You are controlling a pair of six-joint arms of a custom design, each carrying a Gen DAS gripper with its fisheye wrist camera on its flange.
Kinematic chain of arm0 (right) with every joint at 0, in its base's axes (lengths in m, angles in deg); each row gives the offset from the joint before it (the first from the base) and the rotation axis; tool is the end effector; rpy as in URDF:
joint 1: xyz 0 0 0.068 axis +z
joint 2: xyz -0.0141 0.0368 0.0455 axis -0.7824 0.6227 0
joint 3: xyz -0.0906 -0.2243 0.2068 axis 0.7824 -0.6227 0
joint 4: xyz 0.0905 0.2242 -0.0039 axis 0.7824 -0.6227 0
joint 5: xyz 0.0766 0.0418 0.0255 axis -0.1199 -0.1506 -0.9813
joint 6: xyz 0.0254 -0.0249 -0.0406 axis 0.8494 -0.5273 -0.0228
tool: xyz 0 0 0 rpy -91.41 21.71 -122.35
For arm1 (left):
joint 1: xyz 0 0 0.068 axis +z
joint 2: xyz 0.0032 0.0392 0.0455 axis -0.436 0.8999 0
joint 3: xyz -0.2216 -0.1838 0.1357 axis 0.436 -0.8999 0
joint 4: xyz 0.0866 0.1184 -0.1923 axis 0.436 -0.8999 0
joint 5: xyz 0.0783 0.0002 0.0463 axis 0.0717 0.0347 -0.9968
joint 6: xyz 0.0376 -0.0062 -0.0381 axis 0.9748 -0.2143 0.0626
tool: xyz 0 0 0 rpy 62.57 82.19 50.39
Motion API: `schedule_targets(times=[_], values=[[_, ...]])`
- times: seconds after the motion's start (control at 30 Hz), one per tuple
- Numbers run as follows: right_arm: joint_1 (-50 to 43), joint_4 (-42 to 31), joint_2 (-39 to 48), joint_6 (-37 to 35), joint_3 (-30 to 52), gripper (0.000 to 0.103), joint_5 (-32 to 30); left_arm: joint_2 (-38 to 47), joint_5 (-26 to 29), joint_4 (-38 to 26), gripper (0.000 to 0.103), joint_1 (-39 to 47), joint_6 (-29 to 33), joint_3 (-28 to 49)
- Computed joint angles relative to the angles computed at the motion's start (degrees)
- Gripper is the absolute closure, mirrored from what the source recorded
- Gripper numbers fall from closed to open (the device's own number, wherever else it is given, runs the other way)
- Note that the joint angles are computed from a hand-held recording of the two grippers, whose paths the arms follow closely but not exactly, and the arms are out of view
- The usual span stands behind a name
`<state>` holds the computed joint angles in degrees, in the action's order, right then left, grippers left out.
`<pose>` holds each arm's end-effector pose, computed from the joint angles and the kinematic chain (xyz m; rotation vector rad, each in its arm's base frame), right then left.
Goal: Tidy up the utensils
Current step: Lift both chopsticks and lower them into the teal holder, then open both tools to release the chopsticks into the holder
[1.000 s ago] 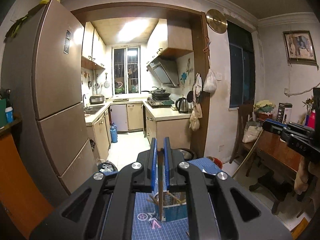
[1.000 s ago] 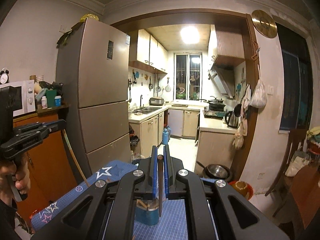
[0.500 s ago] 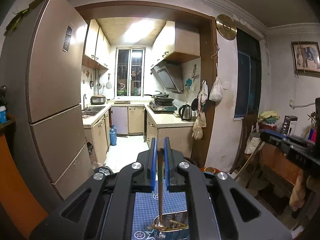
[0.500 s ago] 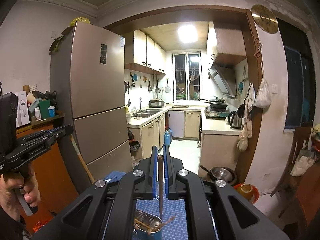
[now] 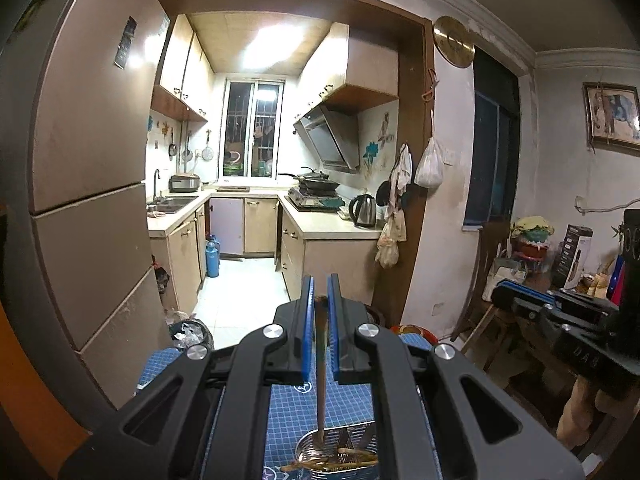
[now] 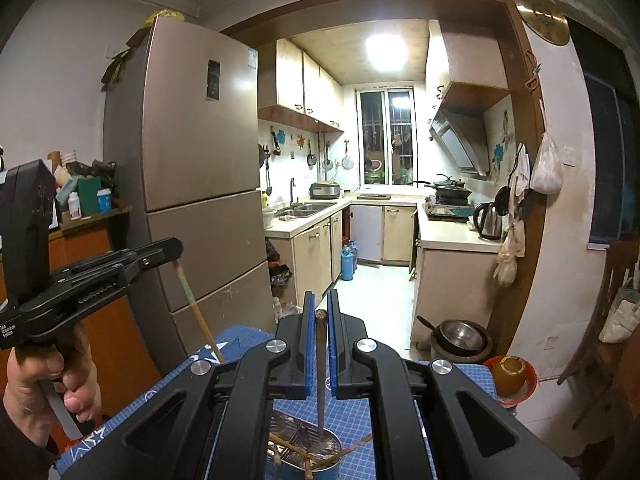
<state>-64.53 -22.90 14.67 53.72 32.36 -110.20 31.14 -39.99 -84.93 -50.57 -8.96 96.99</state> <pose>0.1707 -0.0229 0.4093 -0.1738 1.8215 0.2334 0.1689 -0.0766 0.3864 0.2946 1.8131 -0.3344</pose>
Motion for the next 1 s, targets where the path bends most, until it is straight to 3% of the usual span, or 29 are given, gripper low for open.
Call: schedule_targets(times=[0.5,1.0], values=[[3.5,9.6,3.0,0.4,-11.1,0.096,3.0,4.7,1.9,9.6,0.098,0.1,-0.1,-8.8],[2.5,13.5,4.9,0.1,-14.9,0.096,0.8,6.1,1.5,11.6,0.097,-0.5,-0.2,-11.5]])
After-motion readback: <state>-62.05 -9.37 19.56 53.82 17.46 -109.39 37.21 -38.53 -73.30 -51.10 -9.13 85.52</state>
